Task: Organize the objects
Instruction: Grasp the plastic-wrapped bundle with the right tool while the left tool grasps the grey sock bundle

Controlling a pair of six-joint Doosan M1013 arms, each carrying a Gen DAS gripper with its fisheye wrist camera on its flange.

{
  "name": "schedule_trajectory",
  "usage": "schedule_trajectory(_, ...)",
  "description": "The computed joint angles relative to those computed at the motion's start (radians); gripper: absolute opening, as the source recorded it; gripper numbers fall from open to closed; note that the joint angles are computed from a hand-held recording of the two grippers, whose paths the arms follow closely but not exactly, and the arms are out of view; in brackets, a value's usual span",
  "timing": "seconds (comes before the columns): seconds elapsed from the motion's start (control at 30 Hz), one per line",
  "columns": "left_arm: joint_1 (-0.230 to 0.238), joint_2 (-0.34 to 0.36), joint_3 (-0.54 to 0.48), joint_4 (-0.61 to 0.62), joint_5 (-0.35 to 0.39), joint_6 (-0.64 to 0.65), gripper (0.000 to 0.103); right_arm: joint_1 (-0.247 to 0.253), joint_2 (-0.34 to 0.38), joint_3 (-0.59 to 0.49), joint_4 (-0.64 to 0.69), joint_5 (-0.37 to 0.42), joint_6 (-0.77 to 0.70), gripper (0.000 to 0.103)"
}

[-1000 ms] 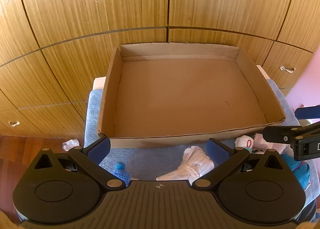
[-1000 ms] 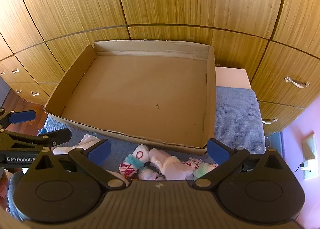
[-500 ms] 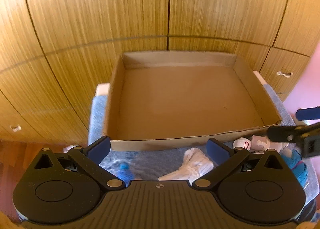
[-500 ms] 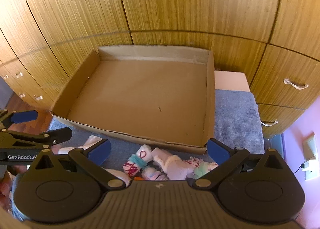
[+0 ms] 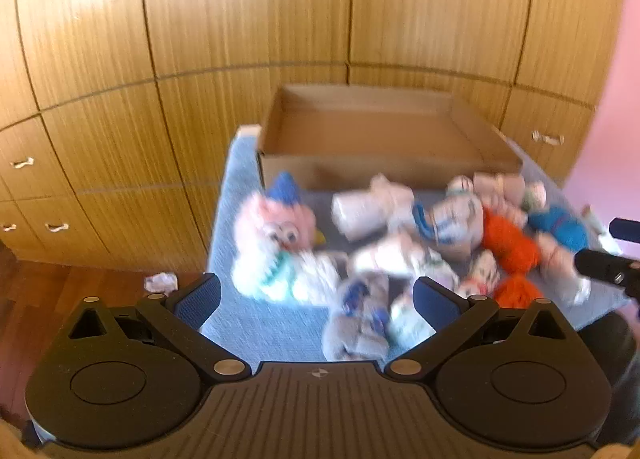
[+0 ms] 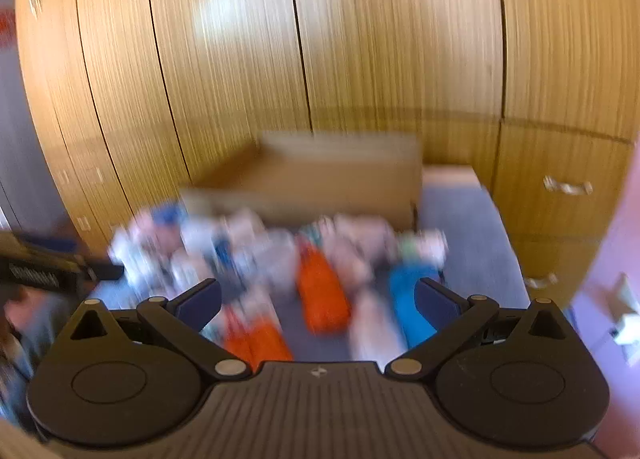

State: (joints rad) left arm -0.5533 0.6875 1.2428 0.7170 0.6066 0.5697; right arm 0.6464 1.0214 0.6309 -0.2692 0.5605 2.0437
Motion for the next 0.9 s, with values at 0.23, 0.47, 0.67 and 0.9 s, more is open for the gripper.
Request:
schedule_trajectory(0.23,0.006,0.032,-0.005,-0.078,-0.032,0.092,0.102,0.006,0.034,-0.046,-0.053,0.063,0.043,0.083)
schedule_trajectory(0.47,0.012,0.019,0.031,-0.09,-0.103,0.078,0.102,0.009,0.032,-0.032,-0.042,0.076,0.012,0.079)
schedule_trajectory(0.67,0.023,0.012,0.042,-0.165,-0.129,0.135,0.102,0.006,0.053,-0.061,-0.033,0.118,0.021,0.078)
schedule_trajectory(0.9,0.037,0.018,0.041,-0.294,-0.158,0.244,0.101,0.003,0.067,-0.076,-0.028,0.149,0.022,0.052)
